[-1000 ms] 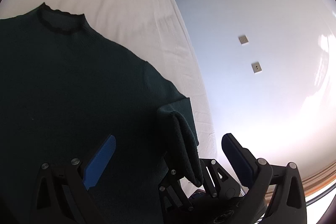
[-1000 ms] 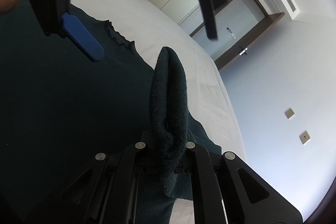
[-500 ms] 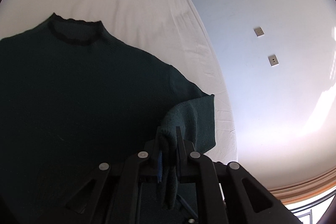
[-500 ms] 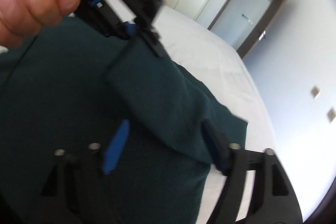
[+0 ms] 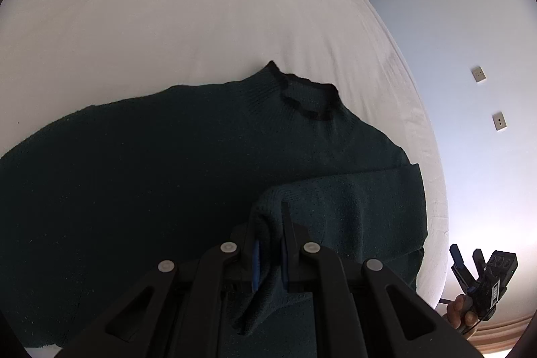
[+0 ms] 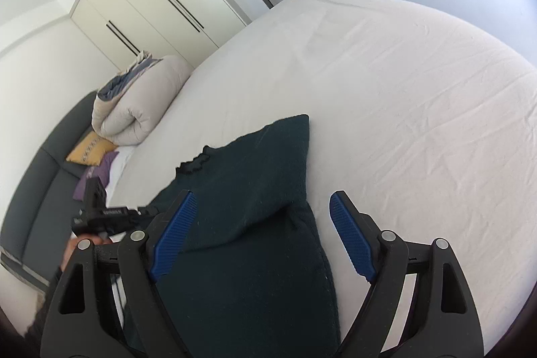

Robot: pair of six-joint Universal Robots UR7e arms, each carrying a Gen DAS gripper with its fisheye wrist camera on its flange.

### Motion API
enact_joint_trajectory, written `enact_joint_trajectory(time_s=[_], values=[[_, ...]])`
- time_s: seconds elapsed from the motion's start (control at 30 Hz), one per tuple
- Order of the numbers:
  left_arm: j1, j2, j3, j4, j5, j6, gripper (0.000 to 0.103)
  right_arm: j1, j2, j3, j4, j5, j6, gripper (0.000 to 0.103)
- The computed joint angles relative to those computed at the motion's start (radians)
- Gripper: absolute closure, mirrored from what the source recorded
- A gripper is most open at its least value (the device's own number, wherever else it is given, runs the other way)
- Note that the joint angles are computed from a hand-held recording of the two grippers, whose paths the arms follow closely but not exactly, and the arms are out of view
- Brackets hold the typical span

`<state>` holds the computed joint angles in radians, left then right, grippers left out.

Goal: Fold small clothes
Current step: 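Move the left tool over to the other sleeve cuff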

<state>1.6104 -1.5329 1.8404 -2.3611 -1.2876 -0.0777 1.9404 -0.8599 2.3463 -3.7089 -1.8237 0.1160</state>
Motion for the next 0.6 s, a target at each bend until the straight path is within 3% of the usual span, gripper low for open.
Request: enact_joint_trajectory(time_s=[0.1, 0.3, 0.43, 0.6], values=[[0.023, 0.003, -0.007, -0.023, -0.014, 0.005, 0.094, -0.065, -0.015, -0.048, 0.065, 0.108, 0.027, 0.022], [0.027, 0.012, -0.013, -0.071, -0.007, 0.015, 0.094, -0.107, 0.005, -0.124, 0.163, 0.219, 0.07, 0.022], [0.02, 0.02, 0.004, -0.057, 0.048, 0.026, 0.092, -0.131, 0.057, -0.193, 0.252, 0.309, 0.089, 0.022], [0.051, 0.006, 0.029, -0.096, 0.004, 0.043, 0.09, -0.165, 0.155, -0.359, 0.368, 0.367, 0.086, 0.022]])
